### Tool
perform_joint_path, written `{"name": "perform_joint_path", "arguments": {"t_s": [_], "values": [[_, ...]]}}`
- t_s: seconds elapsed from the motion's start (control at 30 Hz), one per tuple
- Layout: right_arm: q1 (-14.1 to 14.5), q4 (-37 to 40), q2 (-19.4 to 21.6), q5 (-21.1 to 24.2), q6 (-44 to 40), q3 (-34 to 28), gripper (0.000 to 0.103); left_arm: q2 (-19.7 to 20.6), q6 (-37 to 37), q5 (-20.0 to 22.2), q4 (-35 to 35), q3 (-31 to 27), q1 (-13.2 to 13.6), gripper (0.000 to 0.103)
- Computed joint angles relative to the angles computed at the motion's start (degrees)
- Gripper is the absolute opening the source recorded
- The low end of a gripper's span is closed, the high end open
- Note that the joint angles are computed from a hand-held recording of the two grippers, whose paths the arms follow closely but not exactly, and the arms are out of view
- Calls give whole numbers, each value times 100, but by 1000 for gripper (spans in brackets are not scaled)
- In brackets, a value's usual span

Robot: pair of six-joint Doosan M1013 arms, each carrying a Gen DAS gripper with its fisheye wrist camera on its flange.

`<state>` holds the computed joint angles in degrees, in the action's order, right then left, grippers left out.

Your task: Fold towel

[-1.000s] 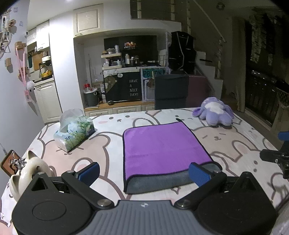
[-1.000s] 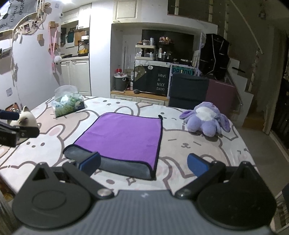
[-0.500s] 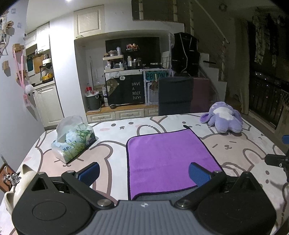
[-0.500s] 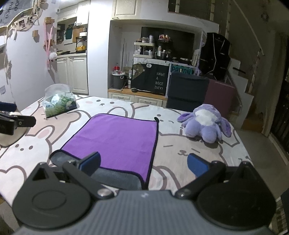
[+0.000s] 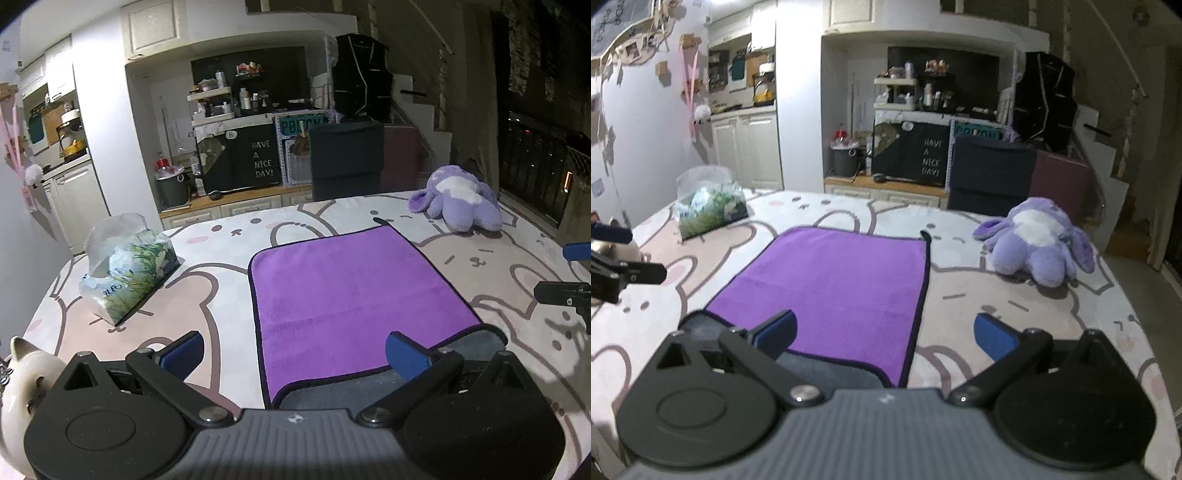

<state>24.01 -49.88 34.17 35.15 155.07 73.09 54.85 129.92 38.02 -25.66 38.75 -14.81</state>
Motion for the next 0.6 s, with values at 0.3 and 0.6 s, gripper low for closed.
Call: {"name": "perform_joint_path", "arguments": {"t_s": [0.3, 0.6], "values": [[-45, 734, 184, 81, -886, -129, 103, 335, -107, 347, 208, -417, 19, 103], [-155, 1448, 303, -87, -1878, -222, 103, 764, -95, 1088, 269, -1122, 61, 103]]}}
